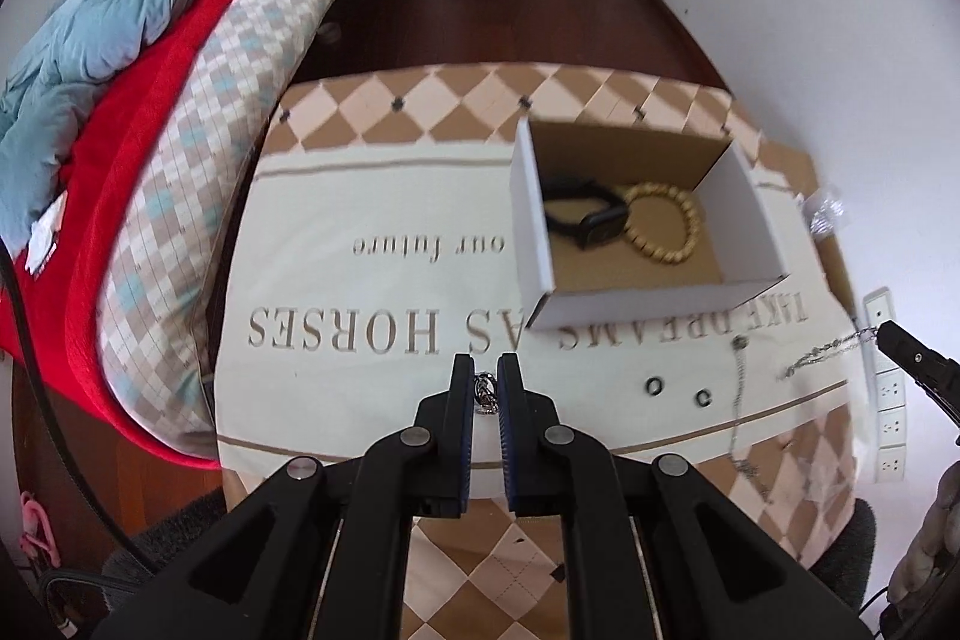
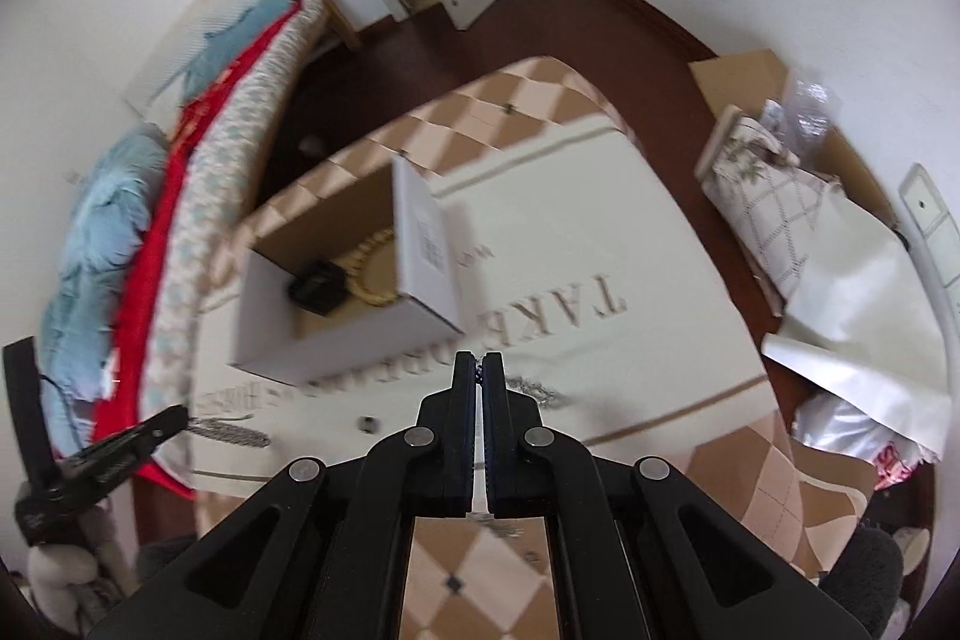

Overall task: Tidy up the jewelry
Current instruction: 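Lower both bracelets into the box and open both tools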

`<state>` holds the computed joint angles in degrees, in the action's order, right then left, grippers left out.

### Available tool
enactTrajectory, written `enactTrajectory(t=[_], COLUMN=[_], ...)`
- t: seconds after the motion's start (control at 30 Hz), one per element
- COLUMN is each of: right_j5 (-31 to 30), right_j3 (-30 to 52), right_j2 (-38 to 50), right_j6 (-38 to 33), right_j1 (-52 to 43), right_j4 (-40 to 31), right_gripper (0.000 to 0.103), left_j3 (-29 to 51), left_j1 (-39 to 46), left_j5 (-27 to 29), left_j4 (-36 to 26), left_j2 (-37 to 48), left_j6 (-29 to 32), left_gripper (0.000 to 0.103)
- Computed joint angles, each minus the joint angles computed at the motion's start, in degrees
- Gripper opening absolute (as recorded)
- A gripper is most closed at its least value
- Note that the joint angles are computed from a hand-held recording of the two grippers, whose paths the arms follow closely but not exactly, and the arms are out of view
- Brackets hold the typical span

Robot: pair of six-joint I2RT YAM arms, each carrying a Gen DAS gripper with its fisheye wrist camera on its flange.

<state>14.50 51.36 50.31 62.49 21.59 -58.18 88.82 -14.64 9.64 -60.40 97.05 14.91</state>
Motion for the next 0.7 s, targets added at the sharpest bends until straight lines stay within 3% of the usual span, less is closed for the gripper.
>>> enactTrajectory(t=[0.2,0.43,0.47,0.7], right_j5=[-0.84,-4.18,-5.45,-11.73], right_j3=[10.10,22.15,23.86,28.32], right_j2=[4.01,14.18,16.45,27.00], right_j6=[-4.45,-14.33,-16.29,-23.18], right_j1=[0.28,-4.63,-5.94,-12.06], right_j4=[-1.53,-0.81,-0.45,2.21], right_gripper=[0.002,0.002,0.002,0.002], left_j3=[9.91,24.71,26.09,36.07], left_j1=[-0.89,-5.92,-6.37,-9.14], left_j5=[3.48,4.39,4.52,5.29], left_j4=[-4.87,-8.91,-9.29,-13.22], left_j2=[1.51,8.38,9.40,18.67], left_j6=[-0.13,-0.35,-0.37,-0.80], left_gripper=[0.005,0.005,0.000,0.000])
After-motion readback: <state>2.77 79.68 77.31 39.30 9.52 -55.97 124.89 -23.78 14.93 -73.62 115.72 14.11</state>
